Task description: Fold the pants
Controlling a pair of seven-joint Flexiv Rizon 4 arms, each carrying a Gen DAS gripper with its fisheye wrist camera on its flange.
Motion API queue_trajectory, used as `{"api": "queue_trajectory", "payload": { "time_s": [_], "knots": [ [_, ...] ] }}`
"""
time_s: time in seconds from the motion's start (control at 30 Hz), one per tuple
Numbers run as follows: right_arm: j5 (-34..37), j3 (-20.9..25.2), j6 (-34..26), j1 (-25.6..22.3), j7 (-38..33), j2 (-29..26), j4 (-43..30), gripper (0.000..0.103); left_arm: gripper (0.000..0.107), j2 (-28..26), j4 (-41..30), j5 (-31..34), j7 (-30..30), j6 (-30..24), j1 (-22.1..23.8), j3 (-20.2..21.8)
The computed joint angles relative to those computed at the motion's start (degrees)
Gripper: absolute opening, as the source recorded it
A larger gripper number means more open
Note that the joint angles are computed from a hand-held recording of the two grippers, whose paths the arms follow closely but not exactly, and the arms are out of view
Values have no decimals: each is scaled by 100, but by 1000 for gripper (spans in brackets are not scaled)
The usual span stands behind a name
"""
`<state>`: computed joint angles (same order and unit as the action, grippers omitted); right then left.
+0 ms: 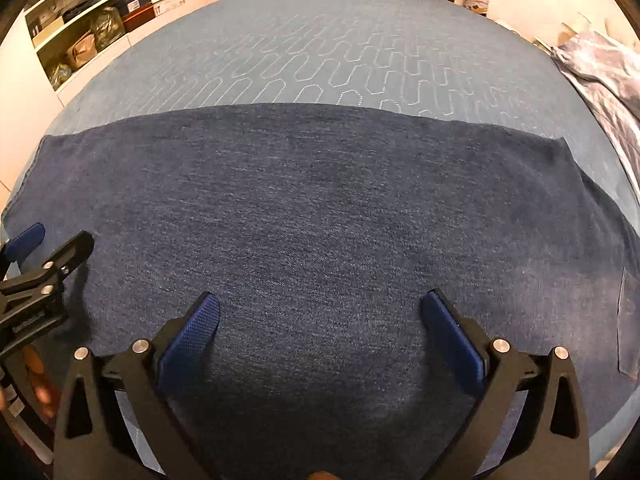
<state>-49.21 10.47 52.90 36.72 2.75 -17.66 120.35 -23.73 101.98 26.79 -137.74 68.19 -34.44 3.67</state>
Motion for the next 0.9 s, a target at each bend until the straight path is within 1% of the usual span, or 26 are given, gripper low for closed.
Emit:
{"api": "queue_trajectory", "payload": {
  "time_s": [0.03, 0.1, 0.23, 0.27, 0.3, 0.33, 0.37, 0.4, 0.47, 0.5, 0.53, 0.6, 0.67, 0.7, 0.73, 0.77, 0.83, 0.87, 0.9],
  "knots": [
    [-101, -15, 46, 10, 113, 59, 99, 99, 101, -2, -9, 108, -97, 3, -73, 65],
    [-234, -21, 109, -2, 235, 113, 200, 99, 102, -74, -191, 303, -153, -248, -209, 137],
    [-323, 40, 72, 9, 390, 158, 285, 99, 102, -61, -279, 131, -45, -481, -82, -28],
    [-338, 37, 99, -3, 407, 145, 280, 99, 95, -43, -316, 216, -123, -502, -134, 2],
    [-328, 32, 93, -2, 381, 85, 200, 99, 87, -27, -320, 295, -154, -414, -151, -6],
    [-324, 20, 129, -39, 323, 97, 211, 99, 87, -14, -315, 375, -141, -284, -163, -30],
    [-318, 23, 144, -48, 296, 101, 212, 99, 87, -12, -325, 445, 17, -172, -166, -94],
    [-302, 23, 195, -91, 255, 157, 264, 99, 87, -38, -366, 499, 186, -169, -186, -131],
    [-296, 17, 226, -130, 216, 195, 298, 99, 87, -109, -445, 567, 433, -333, -237, -135],
    [-301, 19, 215, -137, 213, 215, 314, 99, 88, -102, -358, 492, 471, -207, -153, -148],
    [-328, 19, 224, -141, 238, 231, 334, 99, 88, -60, -219, 392, 427, -54, -48, -113],
    [-427, -7, 253, -139, 279, 178, 297, 99, 89, 19, -113, 453, 216, -110, -40, 117],
    [-500, -9, 299, -153, 332, 212, 362, 99, 89, 130, 120, 440, 187, 58, 168, 198],
    [-482, 0, 294, -163, 317, 215, 361, 99, 89, 186, 144, 550, 103, -24, 163, 305],
    [-425, 23, 258, -167, 257, 218, 343, 99, 89, 257, 114, 794, -83, -229, 85, 473],
    [-384, 37, 232, -170, 205, 223, 330, 99, 89, 355, 39, 1161, -399, -622, -50, 674],
    [-305, 56, 211, -178, 98, 212, 297, 99, 88, 600, 77, 1647, -1058, -1126, -150, 908],
    [-268, 60, 201, -177, 64, 204, 281, 99, 86, 831, 272, 1714, -1509, -1234, -103, 1020],
    [-248, 58, 190, -172, 49, 199, 271, 99, 83, 1056, 557, 1619, -1831, -1037, 54, 1066]
  ]
}}
